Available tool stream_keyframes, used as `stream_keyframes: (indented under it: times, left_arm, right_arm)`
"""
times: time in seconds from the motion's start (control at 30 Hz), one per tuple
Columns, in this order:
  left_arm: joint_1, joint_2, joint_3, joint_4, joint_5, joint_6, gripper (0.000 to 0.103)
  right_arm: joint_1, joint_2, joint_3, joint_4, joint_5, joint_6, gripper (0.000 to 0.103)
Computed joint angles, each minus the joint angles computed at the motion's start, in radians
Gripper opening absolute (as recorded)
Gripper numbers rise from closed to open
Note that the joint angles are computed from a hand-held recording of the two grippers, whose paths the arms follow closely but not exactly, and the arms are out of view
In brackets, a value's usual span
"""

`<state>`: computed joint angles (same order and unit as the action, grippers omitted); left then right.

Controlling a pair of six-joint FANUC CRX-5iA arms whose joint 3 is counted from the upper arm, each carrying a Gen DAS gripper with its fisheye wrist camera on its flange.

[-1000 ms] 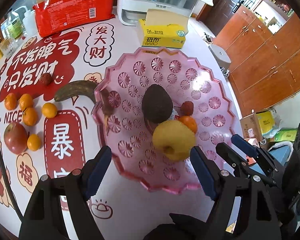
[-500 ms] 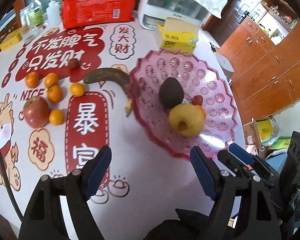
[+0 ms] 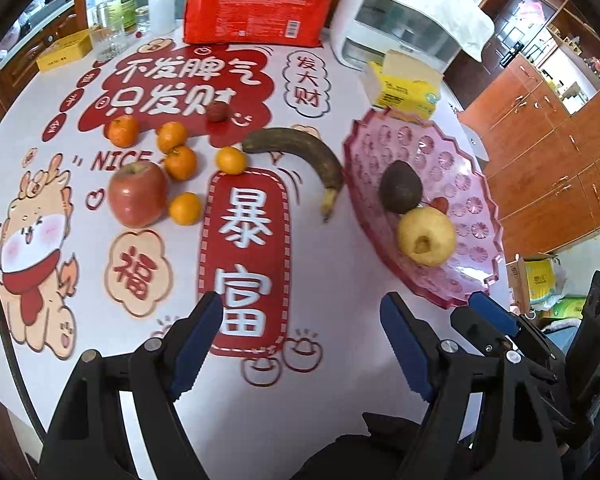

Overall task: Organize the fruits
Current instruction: 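Move both tools back toward the apple and oranges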

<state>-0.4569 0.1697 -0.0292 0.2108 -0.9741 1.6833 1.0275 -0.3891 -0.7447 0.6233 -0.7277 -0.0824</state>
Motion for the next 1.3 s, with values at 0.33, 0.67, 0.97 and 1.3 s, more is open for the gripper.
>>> stream_keyframes:
  times: [0.33, 0.67, 0.97, 1.3]
  left_arm:
    - [0.092, -0.011, 0.001, -0.001, -0.052, -0.101, 0.08]
    - [0.197, 0.007, 0.028, -0.006, -0.106, -0.223, 0.08]
    - [0.259, 0.074, 0.094, -0.011, -0.138, -0.324, 0.08]
    - [0.287, 0.179, 0.192, 0.005, -0.155, -0.435, 0.08]
  right_arm:
    - [0.006, 0.13, 0.08, 0.032, 0.051, -0.068, 0.056]
    - [0.001, 0.294, 0.19, 0.041, 0.112, -0.115, 0.056]
    - [-0.009, 0.438, 0.301, 0.046, 0.126, -0.13, 0.056]
    - [-0.016, 0.568, 0.426, 0.064, 0.061, -0.081, 0.056]
